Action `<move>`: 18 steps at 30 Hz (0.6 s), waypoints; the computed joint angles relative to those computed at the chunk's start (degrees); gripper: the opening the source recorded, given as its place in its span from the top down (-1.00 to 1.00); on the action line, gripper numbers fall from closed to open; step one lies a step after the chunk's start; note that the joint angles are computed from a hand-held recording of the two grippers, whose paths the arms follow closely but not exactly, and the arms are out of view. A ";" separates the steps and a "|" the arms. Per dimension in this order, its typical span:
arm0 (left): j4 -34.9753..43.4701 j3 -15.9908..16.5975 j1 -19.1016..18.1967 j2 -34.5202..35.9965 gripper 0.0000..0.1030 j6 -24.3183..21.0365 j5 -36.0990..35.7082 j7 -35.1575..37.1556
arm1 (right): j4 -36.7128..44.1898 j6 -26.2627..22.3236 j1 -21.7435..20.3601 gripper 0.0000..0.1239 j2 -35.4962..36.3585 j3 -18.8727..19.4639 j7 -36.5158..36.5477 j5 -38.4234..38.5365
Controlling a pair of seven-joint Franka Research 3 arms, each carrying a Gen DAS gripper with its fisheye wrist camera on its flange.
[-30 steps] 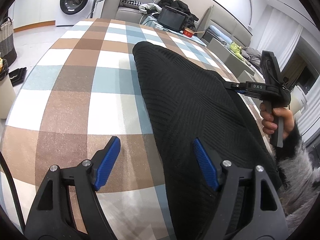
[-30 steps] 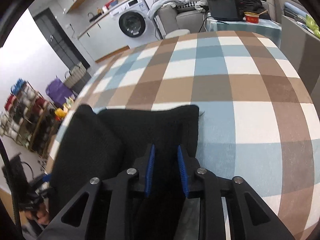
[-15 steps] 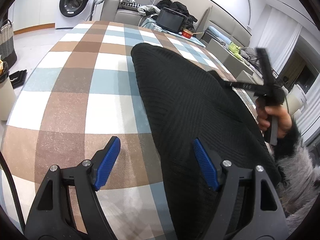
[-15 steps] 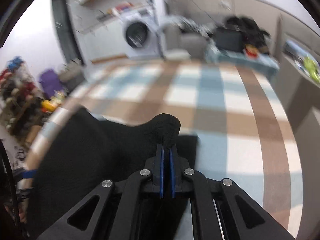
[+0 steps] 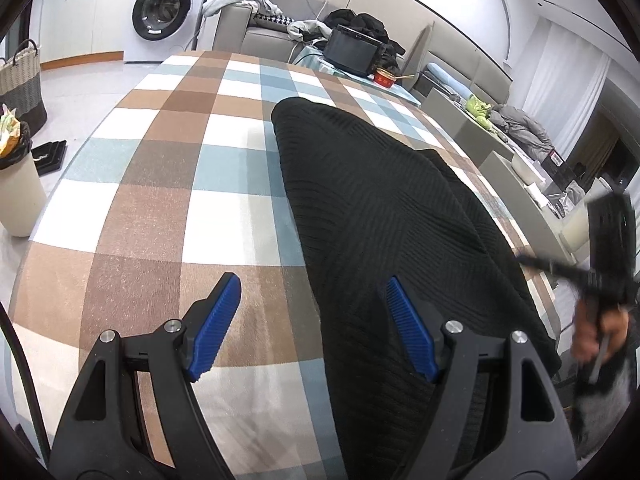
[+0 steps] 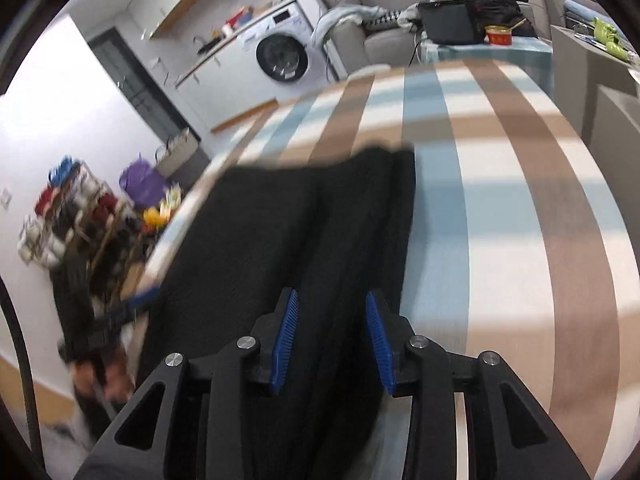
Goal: Fold small clothes
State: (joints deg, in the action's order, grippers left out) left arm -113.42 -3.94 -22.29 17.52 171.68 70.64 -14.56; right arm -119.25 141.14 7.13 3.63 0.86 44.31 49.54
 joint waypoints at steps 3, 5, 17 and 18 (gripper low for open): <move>0.02 0.16 -0.87 -0.62 -0.42 -0.82 2.09 -2.45 | -5.28 -1.17 0.04 0.42 -3.65 -0.15 -3.00 2.80; -0.30 -0.59 -1.07 -1.14 -0.42 -2.19 2.34 -2.41 | -7.92 -1.40 0.38 0.42 -5.56 -0.48 -4.96 3.88; -2.52 -4.41 -1.31 -2.44 -0.43 -4.10 4.05 -2.67 | -10.84 -6.46 0.01 0.41 -6.76 -2.59 -7.26 10.64; -2.42 -4.46 -1.47 -2.36 -0.43 -4.54 3.80 -2.27 | -10.28 -6.09 0.14 0.41 -6.31 -2.42 -7.43 11.12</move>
